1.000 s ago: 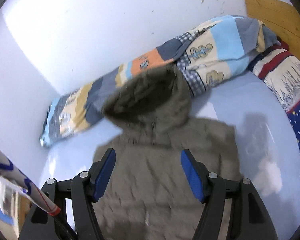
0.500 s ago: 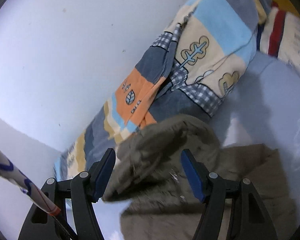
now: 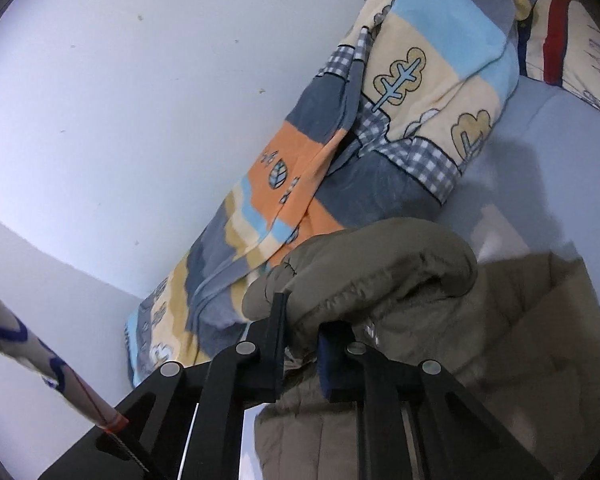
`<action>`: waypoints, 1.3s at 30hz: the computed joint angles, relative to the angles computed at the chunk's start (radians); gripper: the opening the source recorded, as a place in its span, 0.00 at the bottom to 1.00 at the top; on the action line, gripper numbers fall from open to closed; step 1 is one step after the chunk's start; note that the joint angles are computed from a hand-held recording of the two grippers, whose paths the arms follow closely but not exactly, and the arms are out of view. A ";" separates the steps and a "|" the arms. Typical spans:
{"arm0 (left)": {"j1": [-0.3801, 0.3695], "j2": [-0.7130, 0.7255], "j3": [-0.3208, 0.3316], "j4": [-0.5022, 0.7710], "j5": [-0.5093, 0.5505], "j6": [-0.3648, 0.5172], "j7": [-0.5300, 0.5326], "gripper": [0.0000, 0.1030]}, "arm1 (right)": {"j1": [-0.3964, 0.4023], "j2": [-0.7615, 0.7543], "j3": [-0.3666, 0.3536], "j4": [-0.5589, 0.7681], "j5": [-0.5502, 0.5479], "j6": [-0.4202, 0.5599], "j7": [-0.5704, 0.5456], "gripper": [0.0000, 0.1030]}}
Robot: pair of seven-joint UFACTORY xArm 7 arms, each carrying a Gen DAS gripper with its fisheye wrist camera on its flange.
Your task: Fold large clothes
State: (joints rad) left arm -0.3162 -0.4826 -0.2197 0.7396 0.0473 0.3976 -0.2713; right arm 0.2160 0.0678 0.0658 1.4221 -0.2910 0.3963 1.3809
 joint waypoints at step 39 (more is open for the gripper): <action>0.010 0.508 -0.005 0.596 0.182 0.091 -0.024 0.76 | -0.110 -0.374 0.157 -0.503 0.050 -0.008 -0.150 0.10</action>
